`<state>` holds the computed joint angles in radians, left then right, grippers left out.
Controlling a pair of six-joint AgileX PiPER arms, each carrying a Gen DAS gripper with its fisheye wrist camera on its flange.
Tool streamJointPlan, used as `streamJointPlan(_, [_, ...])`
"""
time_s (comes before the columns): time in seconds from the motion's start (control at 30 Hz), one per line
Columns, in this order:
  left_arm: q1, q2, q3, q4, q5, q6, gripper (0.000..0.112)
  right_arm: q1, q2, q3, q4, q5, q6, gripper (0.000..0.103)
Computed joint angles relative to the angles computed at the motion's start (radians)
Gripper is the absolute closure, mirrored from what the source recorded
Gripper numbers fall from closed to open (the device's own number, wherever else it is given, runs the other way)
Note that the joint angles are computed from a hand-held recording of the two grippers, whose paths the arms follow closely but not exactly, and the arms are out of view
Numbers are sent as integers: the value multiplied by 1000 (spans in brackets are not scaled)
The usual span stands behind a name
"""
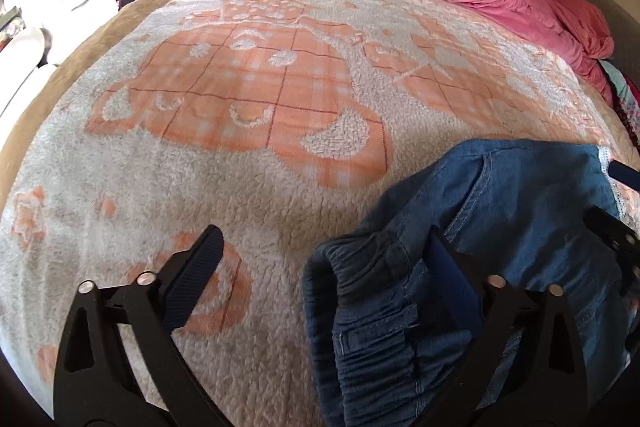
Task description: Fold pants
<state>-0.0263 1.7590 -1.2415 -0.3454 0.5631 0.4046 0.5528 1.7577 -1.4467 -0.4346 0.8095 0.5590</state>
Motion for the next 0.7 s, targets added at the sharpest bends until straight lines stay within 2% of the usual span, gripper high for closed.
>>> streamJointPlan(0.03, [3,4,0,-28,5,40,59,-6,33,-39,2,15,-30,4])
streamJointPlan(0.07, [6,9,-4,-58,16,83,63,-14,72,-85,8,31,-68,4])
streamJointPlan(0.13, [2,9,4,-99,16,143,81,-27,122,-149,39,49,-134,4])
streamJointPlan(0.2, [-2,-12,17,-115,13,172,83,-46,171,-221,97,65,-230,4])
streamJointPlan(0.3, [25,-43,29,-245,25,280,85,-56,245,-337,159,116,-356,4])
streamJointPlan(0.4, [36,-101,77,-330,3,369,85,-43,309,-431,192,172,-478,6])
streamJointPlan(0.47, [34,-127,102,-364,-2,419,86,-30,335,-458,198,184,-534,40])
streamJointPlan(0.5, [31,-132,107,-363,-5,422,86,-36,336,-462,251,186,-572,65])
streamJointPlan(0.53, [30,-132,107,-355,-5,419,86,-31,325,-448,288,178,-590,81])
streamJointPlan(0.63, [44,-156,134,-370,-6,442,86,10,231,-305,205,78,-536,93])
streamJointPlan(0.7, [60,-168,144,-403,6,469,86,12,145,-192,204,5,-469,96])
